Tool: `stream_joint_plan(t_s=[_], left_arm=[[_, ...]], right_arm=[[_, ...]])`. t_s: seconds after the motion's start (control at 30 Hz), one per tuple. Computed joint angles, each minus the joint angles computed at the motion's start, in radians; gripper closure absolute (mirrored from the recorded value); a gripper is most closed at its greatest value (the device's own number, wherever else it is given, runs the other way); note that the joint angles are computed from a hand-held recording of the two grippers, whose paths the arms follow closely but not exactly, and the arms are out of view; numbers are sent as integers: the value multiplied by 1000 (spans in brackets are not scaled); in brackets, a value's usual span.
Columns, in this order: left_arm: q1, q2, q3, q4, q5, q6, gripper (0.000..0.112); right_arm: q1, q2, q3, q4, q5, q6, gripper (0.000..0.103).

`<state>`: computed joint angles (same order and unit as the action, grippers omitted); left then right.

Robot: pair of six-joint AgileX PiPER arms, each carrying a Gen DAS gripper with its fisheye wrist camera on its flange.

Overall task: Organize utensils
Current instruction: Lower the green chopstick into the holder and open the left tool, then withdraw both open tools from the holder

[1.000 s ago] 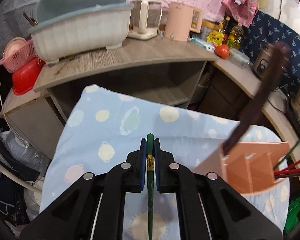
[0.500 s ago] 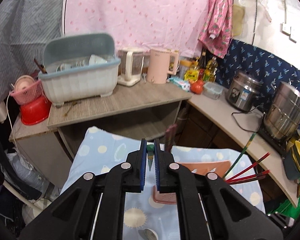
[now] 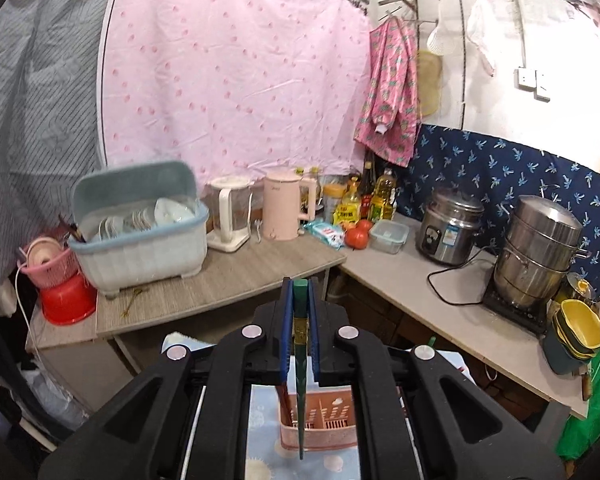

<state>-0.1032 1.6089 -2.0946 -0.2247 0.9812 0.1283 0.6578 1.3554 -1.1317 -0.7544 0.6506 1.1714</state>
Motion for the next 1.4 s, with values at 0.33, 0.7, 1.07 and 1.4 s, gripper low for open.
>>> stream_joint_plan(t_s=[0.33,0.7,1.07,1.4], left_arm=[[-55,60,35,73,-88,-53,105],[-37,38,290,49,-223,-30,104],[-28,-17,457,77,-286,-51,76],[-20,-107,600,71,-315,-43,66]], right_arm=[[-70,103,-113,54,-20,-114,97],[-80,158,-133,44,-17,-98,92],[-53,123,-109,-50,18,5,58],[-1,61,-64,-83,61,54,55]])
